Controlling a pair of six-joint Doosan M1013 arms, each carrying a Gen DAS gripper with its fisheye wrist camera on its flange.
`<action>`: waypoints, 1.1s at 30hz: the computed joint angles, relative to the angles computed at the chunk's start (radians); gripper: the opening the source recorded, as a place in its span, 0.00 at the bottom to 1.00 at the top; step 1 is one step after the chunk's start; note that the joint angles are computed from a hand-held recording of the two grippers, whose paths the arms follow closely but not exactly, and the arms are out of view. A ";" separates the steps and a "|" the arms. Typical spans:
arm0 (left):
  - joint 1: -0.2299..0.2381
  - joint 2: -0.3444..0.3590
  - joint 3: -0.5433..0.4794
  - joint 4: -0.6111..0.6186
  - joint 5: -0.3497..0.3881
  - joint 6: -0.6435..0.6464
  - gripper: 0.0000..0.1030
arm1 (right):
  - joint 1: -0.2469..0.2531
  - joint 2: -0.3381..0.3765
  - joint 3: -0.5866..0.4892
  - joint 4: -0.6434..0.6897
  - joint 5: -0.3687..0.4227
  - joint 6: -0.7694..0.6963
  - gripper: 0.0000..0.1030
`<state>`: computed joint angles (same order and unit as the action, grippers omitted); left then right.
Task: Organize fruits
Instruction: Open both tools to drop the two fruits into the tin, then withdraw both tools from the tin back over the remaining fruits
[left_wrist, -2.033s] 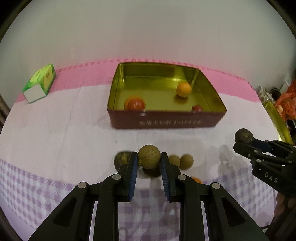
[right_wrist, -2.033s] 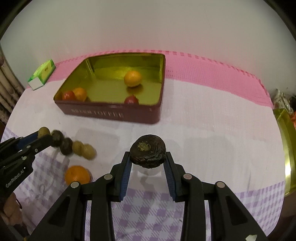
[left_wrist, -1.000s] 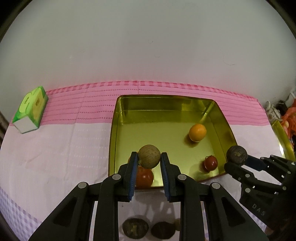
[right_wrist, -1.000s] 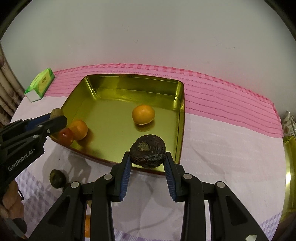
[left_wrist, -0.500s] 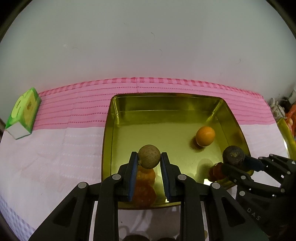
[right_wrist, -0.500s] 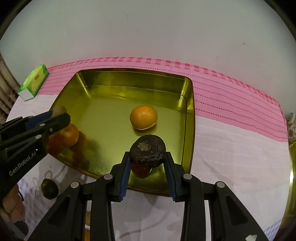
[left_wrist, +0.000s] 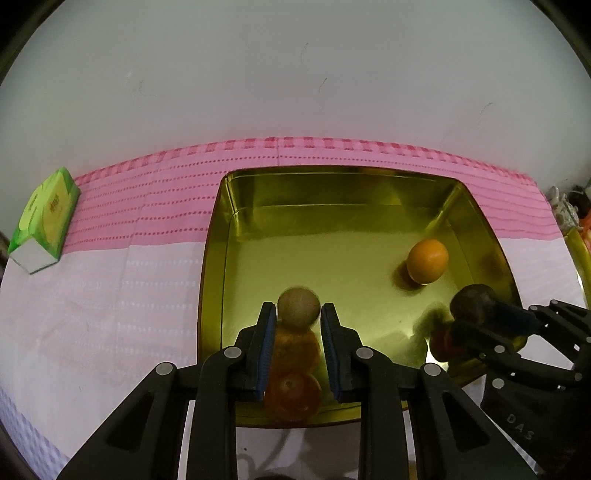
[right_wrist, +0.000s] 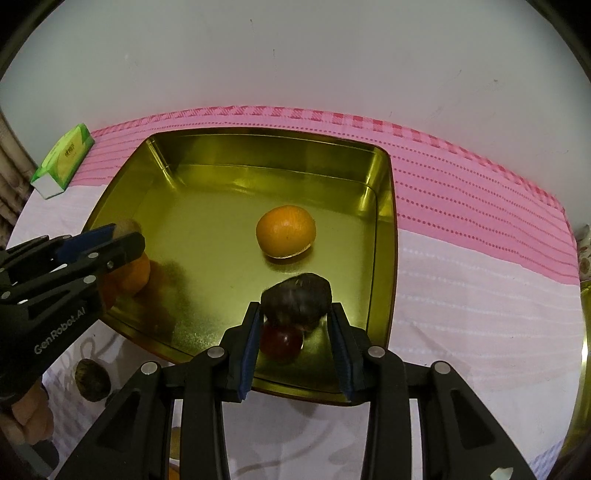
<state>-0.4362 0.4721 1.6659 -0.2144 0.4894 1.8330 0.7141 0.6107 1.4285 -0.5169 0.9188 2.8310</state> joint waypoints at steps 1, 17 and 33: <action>-0.001 -0.001 0.001 0.008 -0.003 -0.008 0.26 | 0.000 -0.002 0.002 -0.001 -0.004 0.002 0.33; -0.006 -0.034 0.022 0.026 -0.006 -0.028 0.45 | 0.018 -0.021 0.005 -0.040 0.003 0.052 0.40; 0.004 -0.150 0.138 0.022 -0.060 -0.014 0.45 | 0.078 -0.077 0.058 -0.113 0.023 0.170 0.40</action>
<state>-0.4326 0.3218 1.8041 -0.1926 0.4297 1.8187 0.7925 0.5337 1.4864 -0.6298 0.9418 3.0007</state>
